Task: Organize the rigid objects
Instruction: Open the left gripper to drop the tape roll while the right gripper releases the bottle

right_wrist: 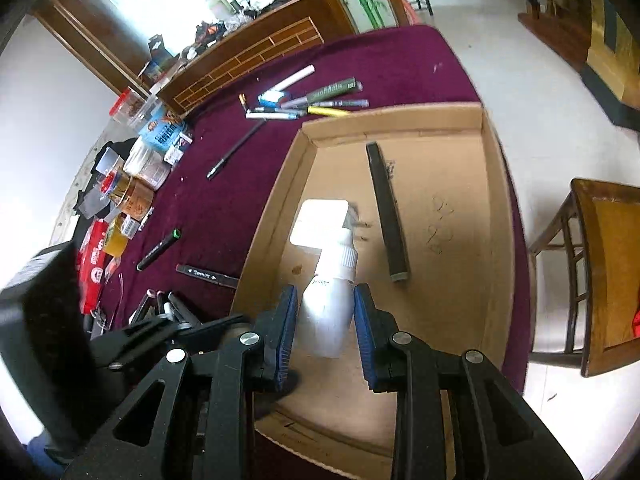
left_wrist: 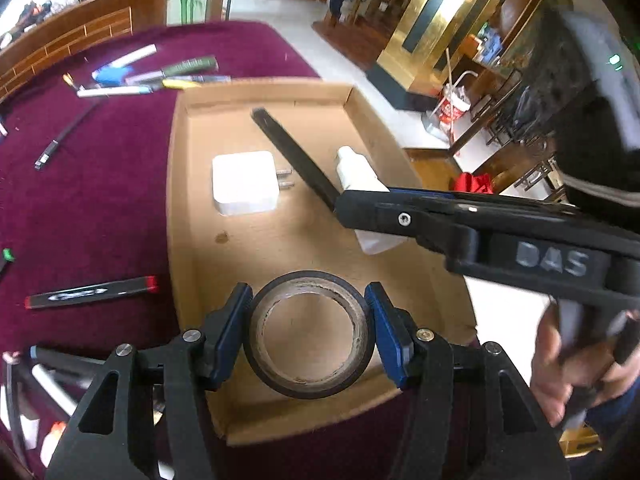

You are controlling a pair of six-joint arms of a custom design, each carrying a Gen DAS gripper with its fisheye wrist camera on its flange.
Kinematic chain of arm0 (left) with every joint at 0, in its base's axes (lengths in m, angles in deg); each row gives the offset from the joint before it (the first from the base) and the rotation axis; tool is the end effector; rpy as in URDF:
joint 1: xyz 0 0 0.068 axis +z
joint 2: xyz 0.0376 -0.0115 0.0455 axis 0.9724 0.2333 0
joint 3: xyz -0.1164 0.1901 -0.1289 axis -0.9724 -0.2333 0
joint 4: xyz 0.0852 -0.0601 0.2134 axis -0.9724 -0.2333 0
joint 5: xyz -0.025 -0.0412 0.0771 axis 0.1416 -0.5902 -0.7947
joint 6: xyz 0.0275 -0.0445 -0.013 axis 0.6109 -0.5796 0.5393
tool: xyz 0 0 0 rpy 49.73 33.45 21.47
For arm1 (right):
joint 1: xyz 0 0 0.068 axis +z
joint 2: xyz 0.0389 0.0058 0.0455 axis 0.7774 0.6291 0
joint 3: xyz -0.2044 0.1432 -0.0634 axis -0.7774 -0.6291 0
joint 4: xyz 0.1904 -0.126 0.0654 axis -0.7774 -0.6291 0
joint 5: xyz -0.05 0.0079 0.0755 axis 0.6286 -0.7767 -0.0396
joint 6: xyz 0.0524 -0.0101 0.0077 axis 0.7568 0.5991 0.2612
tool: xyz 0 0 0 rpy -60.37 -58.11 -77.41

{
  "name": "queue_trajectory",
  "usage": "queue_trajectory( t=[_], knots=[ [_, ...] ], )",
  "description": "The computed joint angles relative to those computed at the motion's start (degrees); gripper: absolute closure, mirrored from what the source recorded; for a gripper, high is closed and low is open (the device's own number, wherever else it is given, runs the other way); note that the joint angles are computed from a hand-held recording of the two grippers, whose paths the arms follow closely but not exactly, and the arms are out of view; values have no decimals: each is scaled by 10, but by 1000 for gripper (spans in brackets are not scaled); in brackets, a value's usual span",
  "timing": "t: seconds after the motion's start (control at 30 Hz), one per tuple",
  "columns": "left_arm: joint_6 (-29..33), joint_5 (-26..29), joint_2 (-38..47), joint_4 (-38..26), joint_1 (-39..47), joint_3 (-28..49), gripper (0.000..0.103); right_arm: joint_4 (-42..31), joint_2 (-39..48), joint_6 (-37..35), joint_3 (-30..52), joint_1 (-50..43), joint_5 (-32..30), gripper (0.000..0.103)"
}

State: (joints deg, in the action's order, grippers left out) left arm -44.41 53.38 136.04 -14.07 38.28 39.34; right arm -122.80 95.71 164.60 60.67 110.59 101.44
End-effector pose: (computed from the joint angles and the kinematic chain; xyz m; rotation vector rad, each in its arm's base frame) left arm 0.2387 -0.2079 0.1492 1.5445 2.3733 -0.7013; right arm 0.1316 0.1925 0.1876 1.0161 2.4034 0.3444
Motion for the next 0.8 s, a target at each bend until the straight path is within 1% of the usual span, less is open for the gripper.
queue_trajectory(
  t=[0.13, 0.2, 0.33, 0.4, 0.53, 0.73, 0.8],
  knots=[
    [-9, -29, 22, 31, -23, -6, 46, 66, -10, -32, -57, -34, -38, 78],
    [-15, -33, 30, 38, -27, -5, 46, 95, -10, -44, -78, -49, -53, 78],
    [-23, -44, 30, 60, -31, -15, 46, 133, 10, -72, -93, -74, -79, 78],
    [-27, -47, 33, 67, -32, -19, 46, 142, 18, -82, -93, -81, -85, 78],
    [-30, -47, 37, 73, -30, -25, 46, 135, 39, -100, -79, -92, -90, 78],
    [-36, -42, 40, 72, -24, -28, 47, 126, 43, -101, -74, -91, -88, 77],
    [-35, -37, 47, 66, -22, -20, 47, 122, 39, -95, -73, -87, -87, 70]
  ],
)
